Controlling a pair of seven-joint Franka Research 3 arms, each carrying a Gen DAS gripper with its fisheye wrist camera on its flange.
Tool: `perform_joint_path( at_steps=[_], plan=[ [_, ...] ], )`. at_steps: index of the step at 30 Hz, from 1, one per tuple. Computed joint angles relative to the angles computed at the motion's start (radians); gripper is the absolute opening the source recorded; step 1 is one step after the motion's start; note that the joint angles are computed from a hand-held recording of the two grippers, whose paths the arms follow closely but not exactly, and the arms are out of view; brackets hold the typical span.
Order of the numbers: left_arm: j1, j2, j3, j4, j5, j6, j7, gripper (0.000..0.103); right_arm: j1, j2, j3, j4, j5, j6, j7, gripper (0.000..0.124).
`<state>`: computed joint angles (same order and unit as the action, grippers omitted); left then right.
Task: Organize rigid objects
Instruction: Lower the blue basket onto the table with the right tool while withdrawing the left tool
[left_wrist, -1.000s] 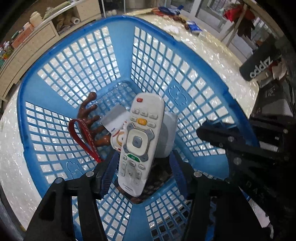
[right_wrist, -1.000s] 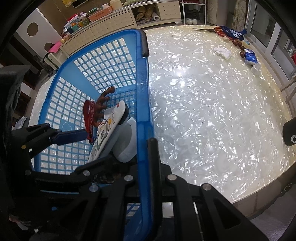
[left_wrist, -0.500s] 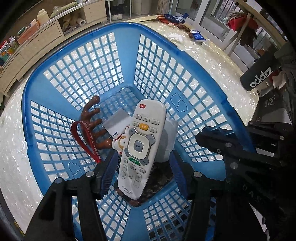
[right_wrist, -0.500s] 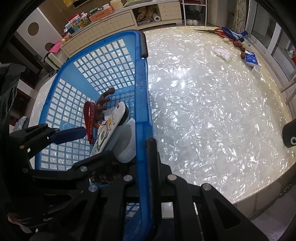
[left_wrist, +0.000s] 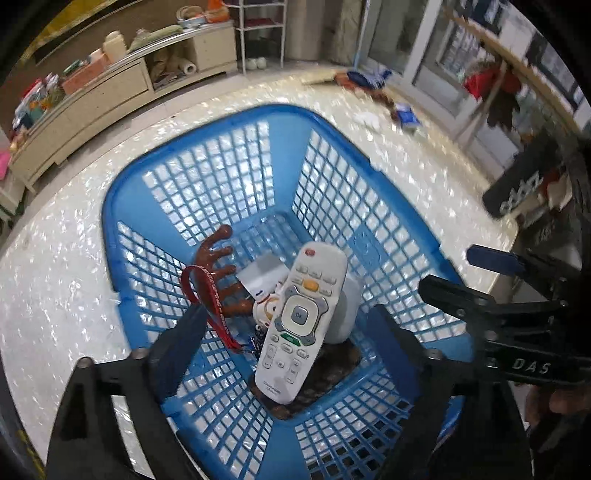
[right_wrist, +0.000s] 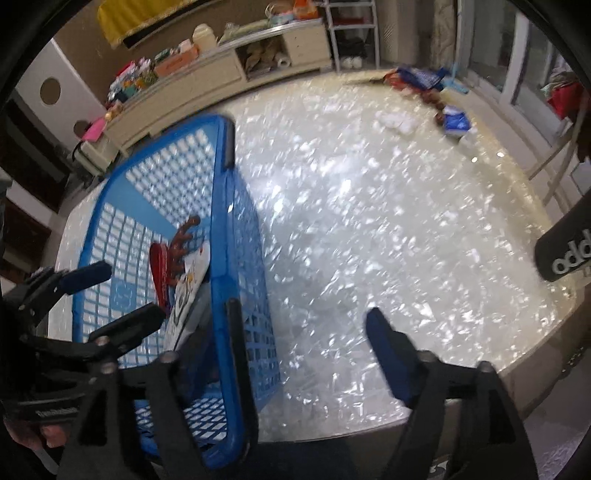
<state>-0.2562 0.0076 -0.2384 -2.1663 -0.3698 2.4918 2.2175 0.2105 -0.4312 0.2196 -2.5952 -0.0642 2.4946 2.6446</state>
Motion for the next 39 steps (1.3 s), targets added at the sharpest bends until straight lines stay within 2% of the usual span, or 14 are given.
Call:
perform_joint_path(
  at_steps=[3, 8, 10, 12, 18, 28, 35, 39],
  plan=[
    [0.010, -0.021, 0.010, -0.003, -0.050, -0.003, 0.016, 0.102, -0.014, -0.022, 0.011, 0.010, -0.022, -0.016, 0.026, 0.098],
    [0.014, -0.065, 0.030, -0.037, -0.047, -0.001, -0.009, 0.103, -0.014, -0.038, 0.038, 0.035, -0.058, -0.058, 0.058, 0.103],
    [0.013, -0.082, 0.035, -0.060, -0.023, 0.017, -0.028, 0.103, -0.004, -0.040, 0.039, 0.041, -0.058, -0.053, 0.058, 0.103],
    [0.010, -0.102, 0.045, -0.080, -0.026, 0.018, -0.020, 0.103, 0.000, -0.033, 0.055, 0.069, -0.078, -0.083, 0.065, 0.103],
    [0.006, -0.175, 0.091, -0.123, -0.089, 0.005, 0.016, 0.103, 0.025, -0.035, 0.072, 0.122, -0.119, -0.153, 0.080, 0.103],
    [-0.013, -0.324, 0.184, -0.176, -0.203, -0.033, 0.092, 0.103, 0.061, -0.034, 0.130, 0.243, -0.227, -0.342, 0.149, 0.103],
    [-0.032, -0.412, 0.221, -0.222, -0.220, -0.012, 0.127, 0.103, 0.096, -0.007, 0.152, 0.324, -0.302, -0.434, 0.183, 0.103],
    [-0.039, -0.426, 0.243, -0.223, -0.224, -0.022, 0.136, 0.103, 0.117, 0.004, 0.143, 0.334, -0.320, -0.441, 0.194, 0.103]
  ],
)
